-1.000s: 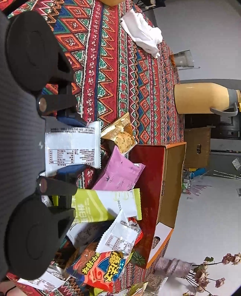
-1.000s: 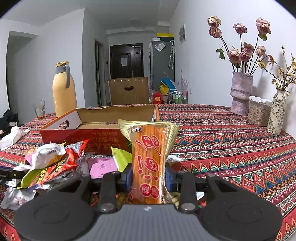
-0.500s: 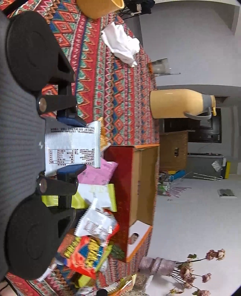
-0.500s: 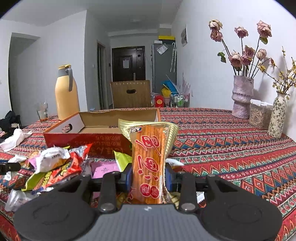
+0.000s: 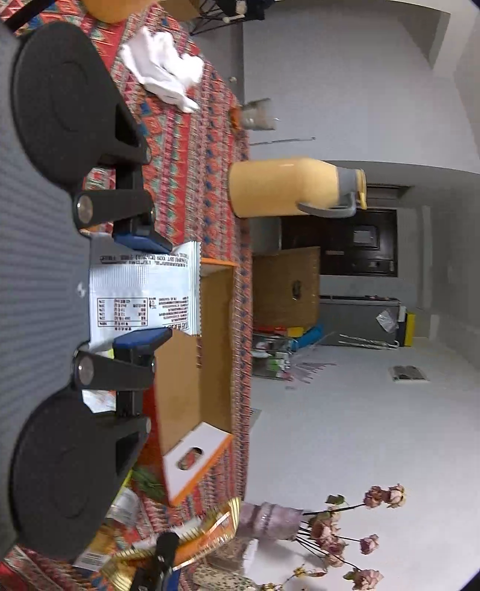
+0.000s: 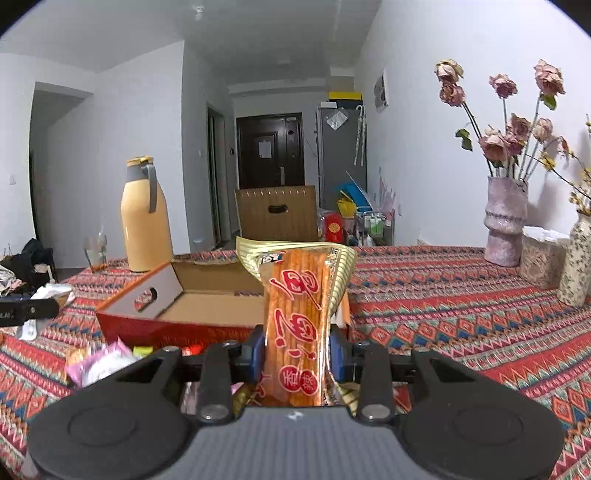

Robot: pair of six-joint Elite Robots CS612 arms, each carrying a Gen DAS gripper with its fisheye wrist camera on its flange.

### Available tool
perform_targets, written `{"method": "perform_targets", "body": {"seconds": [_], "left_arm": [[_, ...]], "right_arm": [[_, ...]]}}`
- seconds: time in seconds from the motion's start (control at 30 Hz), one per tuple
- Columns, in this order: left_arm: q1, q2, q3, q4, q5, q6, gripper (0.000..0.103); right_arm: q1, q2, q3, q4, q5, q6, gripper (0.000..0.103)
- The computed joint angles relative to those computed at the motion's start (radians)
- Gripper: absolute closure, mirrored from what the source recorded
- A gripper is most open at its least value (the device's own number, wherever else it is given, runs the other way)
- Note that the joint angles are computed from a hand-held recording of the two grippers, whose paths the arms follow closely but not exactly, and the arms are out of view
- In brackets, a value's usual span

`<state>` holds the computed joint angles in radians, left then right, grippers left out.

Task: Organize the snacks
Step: 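Lift both held packets and carry them over the open cardboard box, then open both grippers to drop the packets into the box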

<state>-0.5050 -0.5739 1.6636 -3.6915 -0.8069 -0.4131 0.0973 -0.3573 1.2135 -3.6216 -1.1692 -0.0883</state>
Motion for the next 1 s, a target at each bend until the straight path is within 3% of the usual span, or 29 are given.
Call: {"method": "perform_targets", "body": {"seconds": [0.37, 0.57, 0.8, 1.0], "left_arm": [[0.031, 0.027, -0.134, 0.04, -0.009, 0.059, 0.06], [0.055, 0.055, -0.223, 0.119, -0.019, 0.055, 0.06], [0.087, 0.099, -0.308, 0.228, -0.038, -0.002, 0.06], [0.103, 0.128, -0.341, 0.288, -0.059, -0.05, 0.06]], "right_arm": [[0.036, 0.068, -0.204, 0.074, -0.024, -0.002, 0.07], [0.058, 0.12, -0.343, 0.211, -0.055, -0.011, 0.07], [0.079, 0.212, -0.552, 0.441, -0.116, -0.028, 0.07], [0.081, 0.273, -0.664, 0.561, -0.12, -0.02, 0.07]]}}
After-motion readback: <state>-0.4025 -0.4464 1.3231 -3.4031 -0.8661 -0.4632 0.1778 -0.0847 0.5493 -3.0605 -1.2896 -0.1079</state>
